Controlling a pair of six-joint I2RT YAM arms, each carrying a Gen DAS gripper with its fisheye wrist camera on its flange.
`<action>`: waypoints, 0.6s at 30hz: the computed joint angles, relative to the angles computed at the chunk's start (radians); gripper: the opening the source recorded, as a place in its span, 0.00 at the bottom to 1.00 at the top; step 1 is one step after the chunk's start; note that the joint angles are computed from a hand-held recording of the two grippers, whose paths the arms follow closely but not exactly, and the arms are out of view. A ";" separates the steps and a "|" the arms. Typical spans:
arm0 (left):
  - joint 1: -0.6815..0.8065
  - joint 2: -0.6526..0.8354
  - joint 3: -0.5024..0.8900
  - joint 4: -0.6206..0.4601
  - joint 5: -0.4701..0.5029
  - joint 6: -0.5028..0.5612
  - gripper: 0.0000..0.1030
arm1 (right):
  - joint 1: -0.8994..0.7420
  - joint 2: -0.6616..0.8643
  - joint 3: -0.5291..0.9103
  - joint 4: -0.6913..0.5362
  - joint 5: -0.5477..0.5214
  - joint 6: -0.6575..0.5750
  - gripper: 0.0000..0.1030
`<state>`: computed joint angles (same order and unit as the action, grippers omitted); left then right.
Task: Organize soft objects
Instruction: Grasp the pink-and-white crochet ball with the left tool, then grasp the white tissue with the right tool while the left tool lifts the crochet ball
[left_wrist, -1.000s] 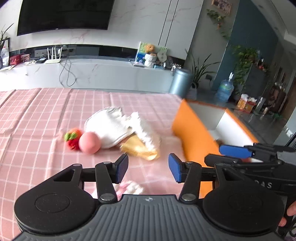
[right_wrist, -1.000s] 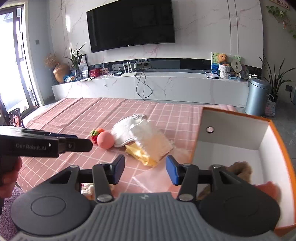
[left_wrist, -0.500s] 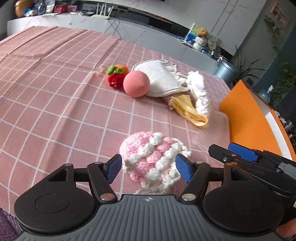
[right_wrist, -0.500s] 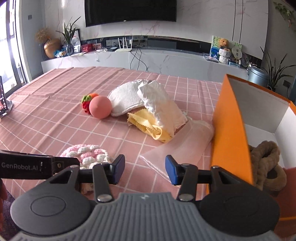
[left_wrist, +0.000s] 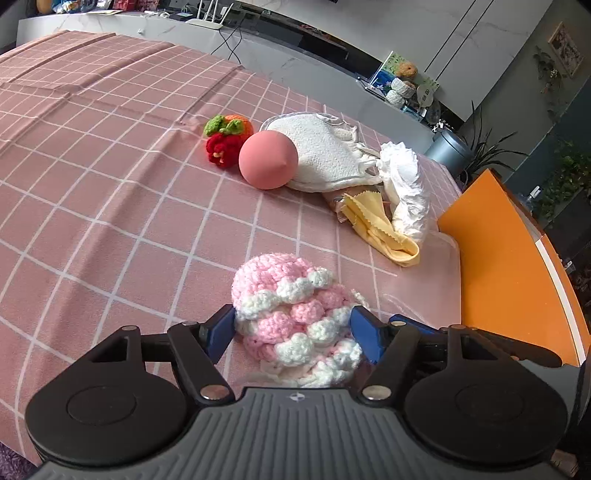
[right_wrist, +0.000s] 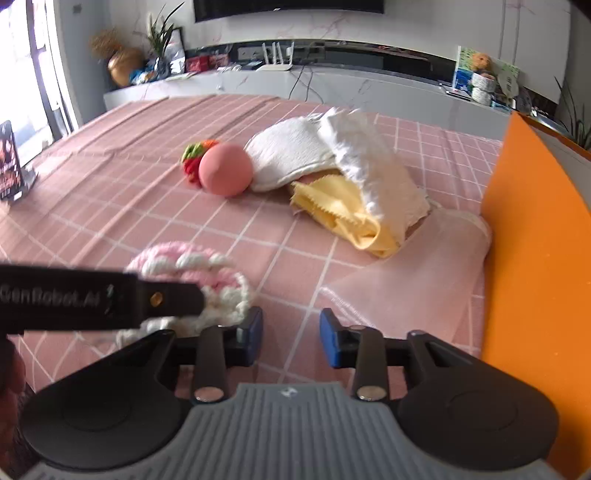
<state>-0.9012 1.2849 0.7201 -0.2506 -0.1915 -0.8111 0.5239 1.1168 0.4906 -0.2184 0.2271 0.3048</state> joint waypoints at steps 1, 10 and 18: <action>0.002 0.004 -0.002 0.011 -0.001 -0.002 0.74 | 0.018 0.005 -0.006 0.013 0.022 -0.007 0.28; 0.053 0.006 0.009 0.080 0.008 0.070 0.36 | 0.018 -0.023 0.021 -0.012 0.079 -0.053 0.32; 0.118 0.057 0.077 0.150 0.021 0.148 0.36 | -0.015 0.082 0.132 0.076 0.265 -0.133 0.62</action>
